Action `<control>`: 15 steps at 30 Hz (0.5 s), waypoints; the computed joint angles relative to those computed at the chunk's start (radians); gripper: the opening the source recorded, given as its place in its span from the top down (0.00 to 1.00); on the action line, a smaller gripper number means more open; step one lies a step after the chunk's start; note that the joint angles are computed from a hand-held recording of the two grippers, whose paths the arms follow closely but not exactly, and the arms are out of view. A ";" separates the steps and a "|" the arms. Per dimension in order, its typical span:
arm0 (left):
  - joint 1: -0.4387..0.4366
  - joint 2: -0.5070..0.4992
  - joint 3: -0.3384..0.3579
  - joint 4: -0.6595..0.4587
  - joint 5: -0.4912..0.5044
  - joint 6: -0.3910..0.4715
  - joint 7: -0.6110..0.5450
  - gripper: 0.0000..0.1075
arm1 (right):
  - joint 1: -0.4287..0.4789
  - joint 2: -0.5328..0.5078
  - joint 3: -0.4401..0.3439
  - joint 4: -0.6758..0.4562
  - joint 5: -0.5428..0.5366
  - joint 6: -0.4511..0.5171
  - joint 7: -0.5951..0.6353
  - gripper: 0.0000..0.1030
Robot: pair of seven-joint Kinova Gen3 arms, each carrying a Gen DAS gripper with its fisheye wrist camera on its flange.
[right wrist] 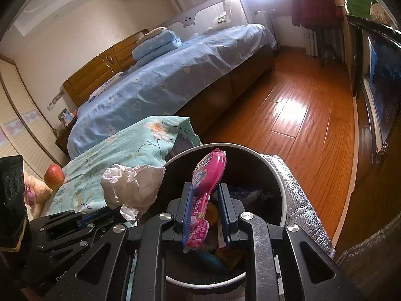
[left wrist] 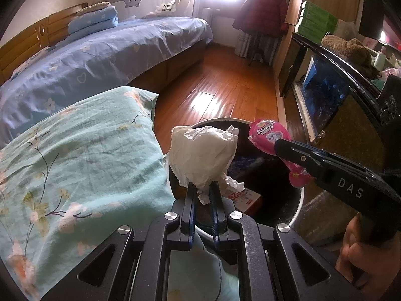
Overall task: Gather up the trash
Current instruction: 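Hold the tissue and pink package above the bin opening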
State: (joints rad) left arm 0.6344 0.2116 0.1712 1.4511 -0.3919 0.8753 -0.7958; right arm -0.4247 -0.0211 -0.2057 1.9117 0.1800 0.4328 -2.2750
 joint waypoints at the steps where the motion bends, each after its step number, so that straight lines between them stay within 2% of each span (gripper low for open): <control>1: 0.000 0.000 0.000 0.000 -0.001 0.000 0.000 0.92 | 0.000 0.000 0.000 0.000 0.000 0.000 0.000 0.80; 15: -0.001 0.000 0.001 -0.001 0.003 0.000 -0.006 0.92 | -0.001 0.002 0.001 -0.005 -0.001 0.006 0.002 0.80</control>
